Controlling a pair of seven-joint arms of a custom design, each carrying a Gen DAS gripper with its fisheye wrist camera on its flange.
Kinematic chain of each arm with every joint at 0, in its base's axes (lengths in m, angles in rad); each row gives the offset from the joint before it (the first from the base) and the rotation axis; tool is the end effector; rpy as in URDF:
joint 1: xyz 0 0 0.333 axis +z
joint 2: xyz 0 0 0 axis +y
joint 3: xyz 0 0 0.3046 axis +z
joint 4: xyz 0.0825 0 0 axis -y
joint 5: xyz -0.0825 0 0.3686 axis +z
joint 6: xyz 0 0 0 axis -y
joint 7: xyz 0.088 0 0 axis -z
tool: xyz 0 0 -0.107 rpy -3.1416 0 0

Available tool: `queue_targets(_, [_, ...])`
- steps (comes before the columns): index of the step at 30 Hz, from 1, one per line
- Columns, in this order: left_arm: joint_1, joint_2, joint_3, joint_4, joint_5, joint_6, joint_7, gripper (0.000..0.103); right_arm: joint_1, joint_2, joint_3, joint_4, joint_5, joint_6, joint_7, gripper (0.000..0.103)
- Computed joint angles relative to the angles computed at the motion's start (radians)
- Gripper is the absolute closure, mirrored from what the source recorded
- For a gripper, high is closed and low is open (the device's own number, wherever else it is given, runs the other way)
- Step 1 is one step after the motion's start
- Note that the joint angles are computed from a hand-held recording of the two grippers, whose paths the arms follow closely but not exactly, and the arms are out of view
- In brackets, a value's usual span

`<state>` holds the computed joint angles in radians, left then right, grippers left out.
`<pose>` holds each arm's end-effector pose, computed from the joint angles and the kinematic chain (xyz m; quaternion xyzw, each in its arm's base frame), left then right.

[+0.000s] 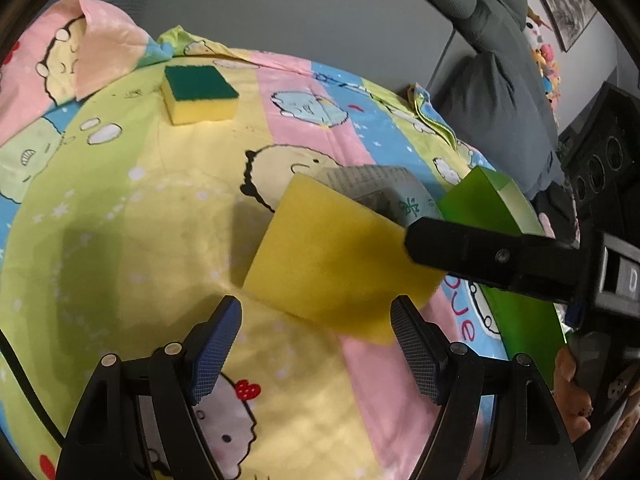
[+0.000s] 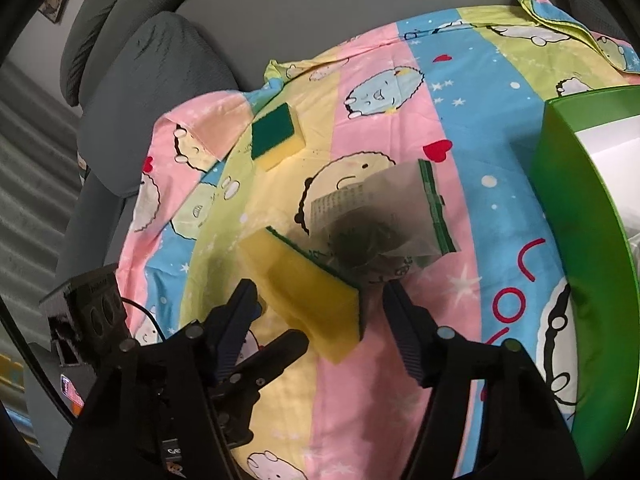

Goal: Organize objects
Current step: 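Grasp the yellow sponge with the right gripper and lift it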

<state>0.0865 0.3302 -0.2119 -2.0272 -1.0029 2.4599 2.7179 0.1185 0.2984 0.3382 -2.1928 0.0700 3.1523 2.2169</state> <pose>0.5899 -0.0693 0.2981 0.4865 -0.7986 0.3493 0.0592 0.5379 0.2480 0.3348 -0.5562 0.7606 -0.0231 0.3340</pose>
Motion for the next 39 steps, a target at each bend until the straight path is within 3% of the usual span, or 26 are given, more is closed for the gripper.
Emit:
queue_targets(3, [0.007, 0.012, -0.007, 0.012, -0.012, -0.031, 0.008, 0.026, -0.053, 0.03, 0.061, 0.018, 0.022, -0.013, -0.034, 0.038])
queue_targets(8, [0.023, 0.028, -0.019, 0.018, -0.093, -0.055, 0.073, 0.026, 0.015, 0.051, -0.008, 0.05, 0.003, -0.056, -0.025, 0.042])
queue_targets(13, [0.018, 0.017, -0.018, 0.007, -0.117, -0.07, 0.098, 0.028, 0.011, 0.056, -0.003, 0.046, 0.019, -0.044, -0.039, 0.043])
queue_targets(15, [0.029, 0.009, -0.018, 0.004, -0.126, -0.134, 0.112, 0.032, -0.028, 0.057, 0.041, 0.043, 0.039, -0.041, -0.065, 0.047])
queue_targets(17, [0.019, -0.027, -0.022, -0.037, -0.168, -0.103, 0.186, 0.032, -0.06, 0.059, 0.079, 0.042, 0.059, -0.041, -0.091, 0.048])
queue_targets(20, [-0.003, -0.044, -0.012, -0.06, -0.184, -0.081, 0.215, 0.032, -0.023, 0.042, 0.046, 0.032, 0.049, -0.031, -0.085, 0.05])
queue_targets(22, [-0.001, -0.046, -0.003, -0.06, -0.181, -0.126, 0.205, 0.032, -0.05, 0.038, 0.077, 0.023, 0.059, -0.018, -0.105, 0.056])
queue_targets(26, [-0.01, -0.07, 0.005, -0.086, -0.211, -0.127, 0.252, 0.032, 0.012, 0.015, 0.007, 0.008, 0.022, -0.018, -0.076, 0.069])
queue_targets(30, [-0.013, -0.089, 0.014, -0.102, -0.236, -0.154, 0.281, 0.032, -0.03, 0.005, 0.054, -0.012, 0.031, 0.007, -0.095, 0.07])
queue_targets(35, [-0.016, -0.113, 0.033, -0.115, -0.231, -0.174, 0.265, 0.032, -0.032, -0.022, 0.053, -0.041, 0.011, 0.022, -0.085, 0.07])
queue_targets(39, [0.008, -0.127, 0.052, -0.105, -0.257, -0.243, 0.27, 0.032, -0.068, -0.061, 0.076, -0.089, 0.015, 0.053, -0.075, 0.071])
